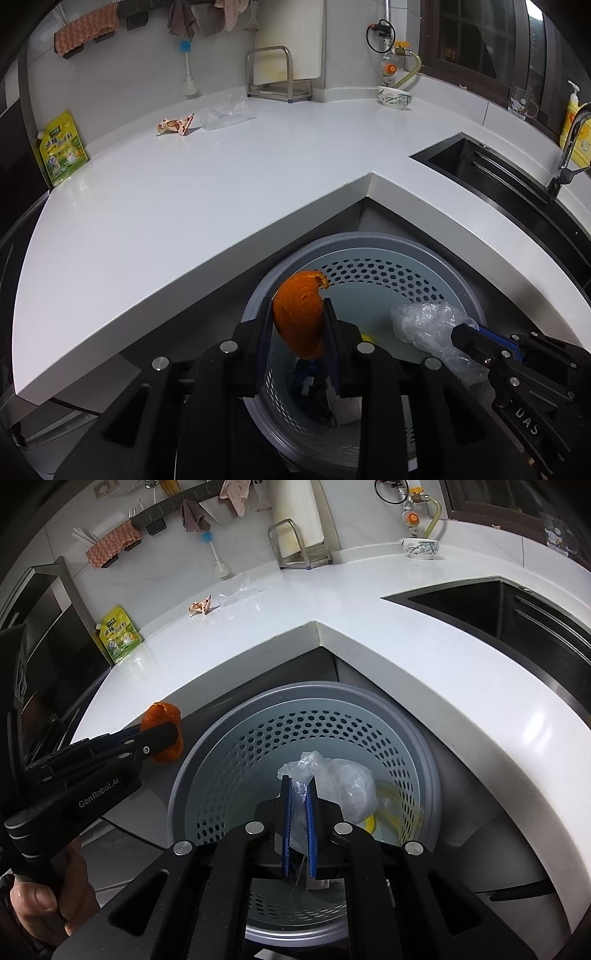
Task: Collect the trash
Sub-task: 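Open both tools over the basket to drop the orange and clear bag, then raise both open tools from the basket back over the counter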
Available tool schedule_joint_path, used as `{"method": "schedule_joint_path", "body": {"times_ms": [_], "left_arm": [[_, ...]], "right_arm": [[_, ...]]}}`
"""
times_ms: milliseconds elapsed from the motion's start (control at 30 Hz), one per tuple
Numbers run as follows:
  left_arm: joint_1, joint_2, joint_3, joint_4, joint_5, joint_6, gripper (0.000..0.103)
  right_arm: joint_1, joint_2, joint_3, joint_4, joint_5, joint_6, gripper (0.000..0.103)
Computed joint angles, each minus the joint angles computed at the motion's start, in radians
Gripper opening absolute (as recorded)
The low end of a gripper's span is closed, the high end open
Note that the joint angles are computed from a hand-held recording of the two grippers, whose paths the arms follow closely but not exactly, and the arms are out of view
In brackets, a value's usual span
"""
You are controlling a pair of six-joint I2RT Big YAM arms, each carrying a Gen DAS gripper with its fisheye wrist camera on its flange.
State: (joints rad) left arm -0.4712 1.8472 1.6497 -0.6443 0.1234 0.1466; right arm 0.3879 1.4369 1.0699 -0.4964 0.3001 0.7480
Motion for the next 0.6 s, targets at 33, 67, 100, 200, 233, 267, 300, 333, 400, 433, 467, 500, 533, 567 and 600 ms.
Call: {"method": "schedule_joint_path", "body": {"times_ms": [33,67,100,200,233,267,300,333,400,433,467,500,533,567,600], "left_arm": [[0.001,0.001,0.001,-0.004,0.001,-0.001,0.029],[0.002,0.001,0.001,-0.005,0.000,-0.002,0.031],[0.003,0.000,-0.001,-0.004,-0.003,-0.002,0.033],[0.002,-0.007,-0.011,0.010,-0.013,-0.011,0.061],[0.002,-0.014,-0.020,0.025,-0.016,-0.014,0.065],[0.002,-0.017,-0.023,0.031,-0.016,-0.012,0.065],[0.002,-0.018,-0.023,0.031,-0.018,-0.010,0.065],[0.001,-0.019,-0.022,0.030,-0.021,-0.010,0.065],[0.003,-0.020,-0.022,0.029,-0.018,-0.011,0.065],[0.003,-0.021,-0.022,0.030,-0.020,-0.012,0.065],[0.004,-0.022,-0.023,0.031,-0.020,-0.012,0.065],[0.005,-0.023,-0.023,0.031,-0.020,-0.011,0.065],[0.005,-0.024,-0.023,0.032,-0.020,-0.012,0.065],[0.005,-0.024,-0.022,0.033,-0.021,-0.013,0.065],[0.004,-0.026,-0.024,0.033,-0.021,-0.013,0.065]], "right_arm": [[0.000,0.000,0.001,-0.003,-0.001,0.001,0.007],[0.001,-0.002,-0.001,-0.003,0.002,0.004,0.008],[0.000,-0.004,-0.002,-0.003,0.003,0.005,0.010],[0.000,-0.012,-0.005,-0.003,0.019,0.008,0.023],[-0.001,-0.014,-0.006,-0.002,0.021,0.008,0.026],[-0.001,-0.017,-0.008,-0.001,0.024,0.009,0.026],[0.000,-0.019,-0.008,-0.003,0.027,0.009,0.027],[-0.001,-0.020,-0.009,-0.003,0.028,0.010,0.027],[0.000,-0.023,-0.010,-0.004,0.030,0.013,0.027],[0.001,-0.024,-0.010,-0.003,0.032,0.014,0.028],[0.001,-0.025,-0.011,-0.003,0.034,0.015,0.030],[0.002,-0.027,-0.011,-0.004,0.036,0.016,0.032],[0.003,-0.028,-0.012,-0.002,0.038,0.016,0.033],[0.005,-0.030,-0.013,-0.002,0.041,0.016,0.034],[0.005,-0.030,-0.014,-0.002,0.041,0.016,0.034]]}}
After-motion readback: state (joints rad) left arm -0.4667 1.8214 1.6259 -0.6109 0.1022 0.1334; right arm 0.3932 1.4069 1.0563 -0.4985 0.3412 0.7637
